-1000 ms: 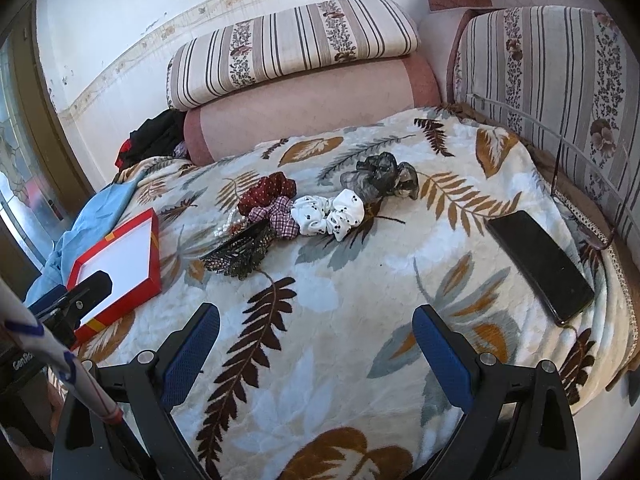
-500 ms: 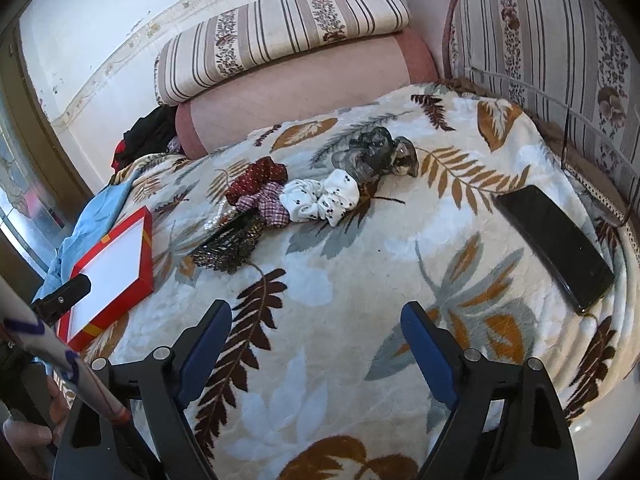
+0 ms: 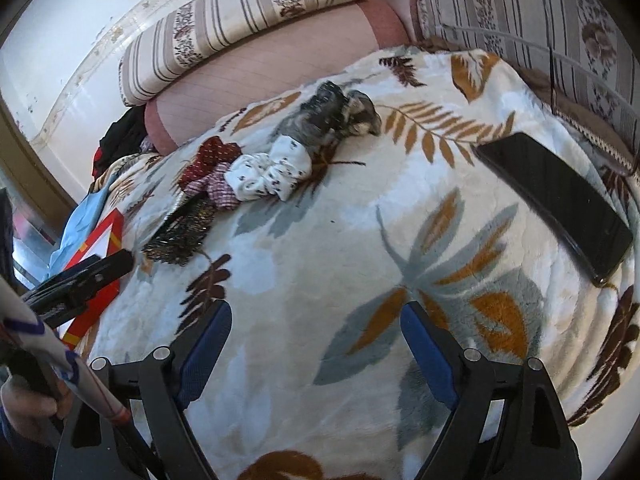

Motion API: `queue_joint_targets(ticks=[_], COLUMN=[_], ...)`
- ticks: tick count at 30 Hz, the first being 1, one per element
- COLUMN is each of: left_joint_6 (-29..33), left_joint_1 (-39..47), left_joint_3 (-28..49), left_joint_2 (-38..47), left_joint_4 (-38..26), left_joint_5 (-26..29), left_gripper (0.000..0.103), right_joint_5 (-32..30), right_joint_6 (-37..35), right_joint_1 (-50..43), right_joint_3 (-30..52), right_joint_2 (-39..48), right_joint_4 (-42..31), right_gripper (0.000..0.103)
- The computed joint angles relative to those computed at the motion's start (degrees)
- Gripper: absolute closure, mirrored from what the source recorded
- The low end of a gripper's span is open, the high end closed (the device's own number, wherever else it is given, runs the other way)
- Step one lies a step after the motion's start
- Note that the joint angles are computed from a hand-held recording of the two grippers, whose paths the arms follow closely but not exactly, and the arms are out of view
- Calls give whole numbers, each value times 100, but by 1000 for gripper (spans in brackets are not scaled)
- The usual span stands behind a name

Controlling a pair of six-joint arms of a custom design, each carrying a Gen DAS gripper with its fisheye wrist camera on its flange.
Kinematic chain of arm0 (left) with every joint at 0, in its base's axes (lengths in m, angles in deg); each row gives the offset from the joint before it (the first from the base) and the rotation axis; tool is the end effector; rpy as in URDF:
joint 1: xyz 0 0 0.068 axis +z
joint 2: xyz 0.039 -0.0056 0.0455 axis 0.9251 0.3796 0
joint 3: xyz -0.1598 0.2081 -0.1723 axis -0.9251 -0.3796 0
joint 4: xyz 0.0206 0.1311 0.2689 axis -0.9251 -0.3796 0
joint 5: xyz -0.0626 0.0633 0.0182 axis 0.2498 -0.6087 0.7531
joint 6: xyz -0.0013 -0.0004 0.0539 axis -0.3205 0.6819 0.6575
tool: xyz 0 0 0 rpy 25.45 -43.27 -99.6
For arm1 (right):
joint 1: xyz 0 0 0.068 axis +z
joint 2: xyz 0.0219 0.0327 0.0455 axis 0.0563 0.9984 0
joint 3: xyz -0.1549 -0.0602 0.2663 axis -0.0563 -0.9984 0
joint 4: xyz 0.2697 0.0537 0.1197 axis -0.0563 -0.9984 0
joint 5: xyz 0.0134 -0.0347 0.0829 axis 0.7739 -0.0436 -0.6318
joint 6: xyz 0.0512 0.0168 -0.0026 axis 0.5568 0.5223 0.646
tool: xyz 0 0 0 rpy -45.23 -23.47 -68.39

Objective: Organize jewelry
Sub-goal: 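Grasp the black claw hair clips with the left tool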

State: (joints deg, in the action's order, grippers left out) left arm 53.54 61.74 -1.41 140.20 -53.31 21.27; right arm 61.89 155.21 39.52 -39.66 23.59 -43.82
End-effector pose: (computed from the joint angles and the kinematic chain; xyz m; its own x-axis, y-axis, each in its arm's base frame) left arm 0.4159 -0.0575 0.1792 -0.5460 0.5305 -0.6484 0.6947 0.7193 0.0035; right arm 0.2302 0.1480 0.1466 -0.5380 0.6168 -0.5746 0.5050 0.7816 0.3663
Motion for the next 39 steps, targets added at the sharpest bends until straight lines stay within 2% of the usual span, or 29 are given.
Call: queue_joint_targets(ticks=[2, 10, 12, 15, 17, 19, 21, 24, 28, 33, 37, 39], left_joint_6=[-14, -258, -274, -523, -667, -797, -953, -1101, -1258, -1185, -806, -641], left_joint_1=[-182, -392, -492, -640, -684, -749, -813, -918, -830, -441, 44, 293], left_joint_3=[16, 603, 675, 600, 587, 702, 893, 1200, 1217, 860, 383, 142], left_joint_2=[171, 895, 994, 1005, 1006, 1093, 1207, 1384, 1366, 1012, 550, 372], left_joint_4=[257, 6, -75, 40, 73, 12, -110, -282, -300, -467, -745, -788], left_joint_5=[-361, -673, -697, -829, -832, -892, -936, -955, -580, 19, 557, 647], left_gripper=[9, 10, 28, 42, 44, 44, 37, 33, 36, 38, 41, 41], right_joint_5=[-109, -295, -299, -322, -329, -329, -323, -296, -311, -288, -287, -264], right_joint_6=[-12, -156, -164, -184, -185, -198, -220, -237, -264, -265, -252, -250], right_joint_1=[-93, -260, -269, -301, -314, -320, -315, -298, -322, -319, -322, -309], right_joint_3=[-88, -264, -287, -319, -348, -338, -314, -289, -324, -285, -323, -318], right_joint_2=[-3, 0, 16, 22, 11, 39, 70, 108, 96, 128, 77, 51], right_joint_4=[149, 533, 606, 688, 740, 749, 745, 725, 776, 734, 760, 726], right_gripper=[13, 13, 13, 13, 13, 13, 12, 12, 12, 12, 12, 12])
